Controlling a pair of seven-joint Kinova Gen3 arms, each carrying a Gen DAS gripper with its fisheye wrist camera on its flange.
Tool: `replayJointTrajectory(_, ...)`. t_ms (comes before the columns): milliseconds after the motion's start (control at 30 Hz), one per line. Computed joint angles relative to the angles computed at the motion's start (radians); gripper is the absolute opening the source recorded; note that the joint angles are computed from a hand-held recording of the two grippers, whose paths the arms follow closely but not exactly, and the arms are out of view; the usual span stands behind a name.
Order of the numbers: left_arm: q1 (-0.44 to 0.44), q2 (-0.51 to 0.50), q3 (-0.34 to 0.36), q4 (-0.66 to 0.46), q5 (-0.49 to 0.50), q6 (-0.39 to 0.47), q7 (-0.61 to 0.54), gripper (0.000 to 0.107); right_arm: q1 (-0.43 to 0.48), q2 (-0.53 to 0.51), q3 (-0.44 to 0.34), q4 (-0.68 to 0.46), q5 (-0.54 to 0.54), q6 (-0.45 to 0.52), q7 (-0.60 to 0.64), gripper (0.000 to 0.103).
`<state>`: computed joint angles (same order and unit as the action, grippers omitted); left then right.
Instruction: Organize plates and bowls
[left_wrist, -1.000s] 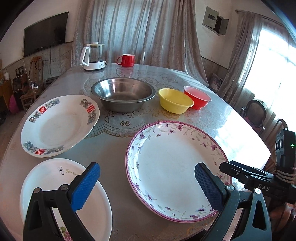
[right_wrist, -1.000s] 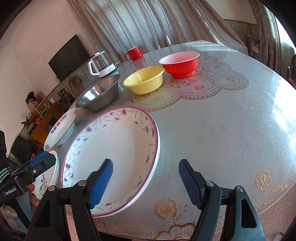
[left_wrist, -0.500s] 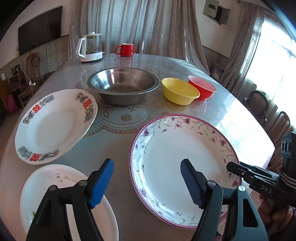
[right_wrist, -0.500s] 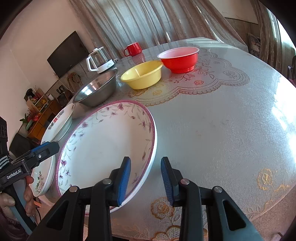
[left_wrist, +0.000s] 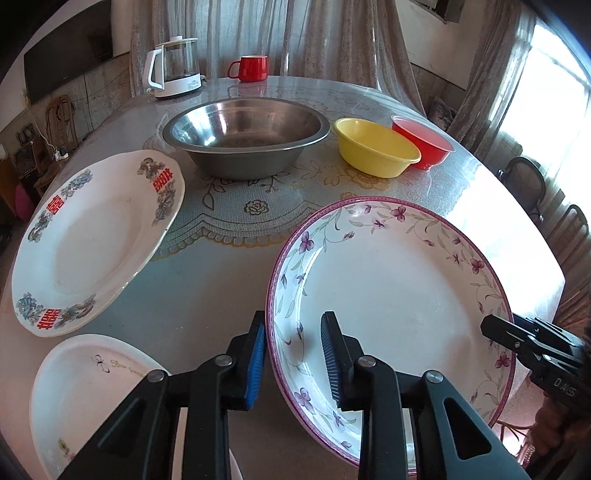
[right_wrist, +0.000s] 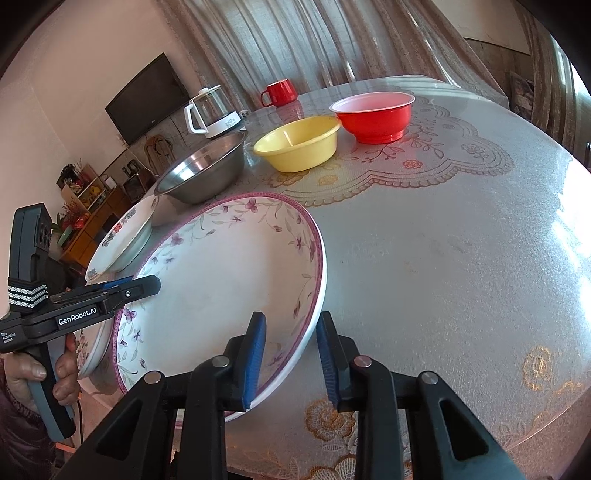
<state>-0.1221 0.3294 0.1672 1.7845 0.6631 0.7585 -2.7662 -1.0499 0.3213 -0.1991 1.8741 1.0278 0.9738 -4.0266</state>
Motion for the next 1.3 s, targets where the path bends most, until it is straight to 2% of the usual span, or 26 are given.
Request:
replayJointTrajectory(67, -0.002, -0.007, -0.001, 0.013, 0.012, -0.019, -0.001, 0.024, -0.001, 0.009, -0.001, -0.016, -0.010, 0.016, 0.025, 0.028)
replayJointTrajectory(433, -0.024, -0.014, -0.002, 0.022, 0.094, -0.034, 0.018, 0.023, 0.004, 0.012, 0.010, -0.040, -0.030, 0.030, 0.085, 0.028)
replayJointTrajectory(667, 0.006, 0.004, -0.011, -0.017, 0.043, -0.059, 0.115, 0.023, 0.031, 0.033, 0.032, -0.076, -0.038, 0.004, 0.167, 0.027)
replayJointTrajectory(800, 0.005, 0.010, 0.000, -0.033, 0.035, -0.067, 0.136, 0.023, 0.031, 0.047, 0.045, -0.119, -0.043, 0.061, 0.251, 0.027)
replayJointTrajectory(900, 0.029, 0.030, -0.006, -0.069, -0.011, -0.056, 0.200, 0.023, 0.045, 0.048, 0.056, -0.132, -0.036, 0.071, 0.293, 0.027)
replayJointTrajectory(1133, 0.067, 0.047, -0.003, -0.090, -0.102, -0.093, 0.297, 0.023, 0.096, 0.066, 0.077, -0.138, -0.049, 0.020, 0.341, 0.027)
replayJointTrajectory(1233, 0.053, 0.036, 0.021, -0.068, -0.113, -0.122, 0.281, 0.024, 0.109, 0.088, 0.084, -0.160, -0.100, 0.016, 0.391, 0.028)
replayJointTrajectory(1300, 0.042, 0.044, 0.027, -0.078, -0.106, -0.107, 0.285, 0.024, 0.104, 0.083, 0.093, -0.154, -0.105, 0.004, 0.387, 0.028)
